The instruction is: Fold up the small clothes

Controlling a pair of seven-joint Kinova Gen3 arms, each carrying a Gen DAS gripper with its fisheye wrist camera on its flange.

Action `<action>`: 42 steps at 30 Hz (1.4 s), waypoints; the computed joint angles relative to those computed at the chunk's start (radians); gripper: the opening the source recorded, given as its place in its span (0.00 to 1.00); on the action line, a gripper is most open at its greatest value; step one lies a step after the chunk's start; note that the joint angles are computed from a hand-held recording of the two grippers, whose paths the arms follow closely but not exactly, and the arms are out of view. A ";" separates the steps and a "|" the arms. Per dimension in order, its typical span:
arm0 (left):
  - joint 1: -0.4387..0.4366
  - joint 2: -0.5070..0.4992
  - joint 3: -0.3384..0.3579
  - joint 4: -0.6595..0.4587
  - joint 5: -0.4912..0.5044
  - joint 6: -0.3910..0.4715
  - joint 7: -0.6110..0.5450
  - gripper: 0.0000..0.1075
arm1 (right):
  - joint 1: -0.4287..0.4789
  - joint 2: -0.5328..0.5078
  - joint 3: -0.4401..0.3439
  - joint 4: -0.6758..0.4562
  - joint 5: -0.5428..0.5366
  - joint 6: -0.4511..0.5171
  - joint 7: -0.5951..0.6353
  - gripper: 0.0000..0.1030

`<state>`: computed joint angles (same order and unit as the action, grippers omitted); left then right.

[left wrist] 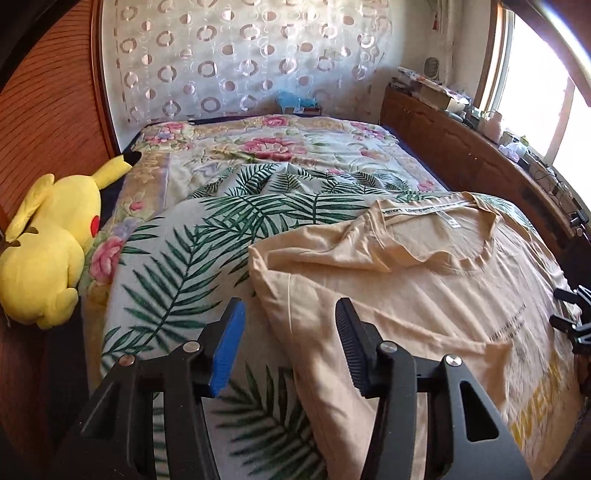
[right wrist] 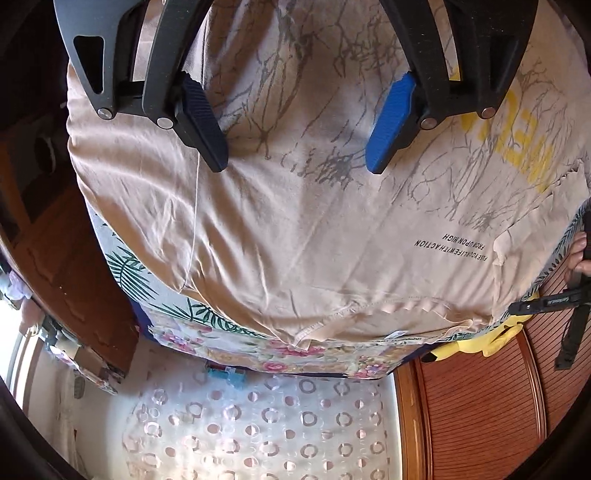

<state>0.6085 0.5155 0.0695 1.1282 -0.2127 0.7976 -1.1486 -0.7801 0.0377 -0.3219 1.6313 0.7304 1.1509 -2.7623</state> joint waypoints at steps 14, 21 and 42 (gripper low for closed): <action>0.016 0.024 -0.040 -0.048 -0.029 0.004 0.018 0.07 | -0.019 0.042 0.030 -0.030 0.012 -0.011 0.002 0.76; -0.017 0.017 -0.028 -0.043 -0.040 0.002 -0.003 0.07 | -0.020 0.041 0.034 -0.028 0.011 -0.012 0.003 0.76; 0.110 -0.221 -0.038 0.291 -0.271 -0.251 0.220 0.80 | -0.022 0.044 0.035 -0.028 0.015 -0.010 0.000 0.77</action>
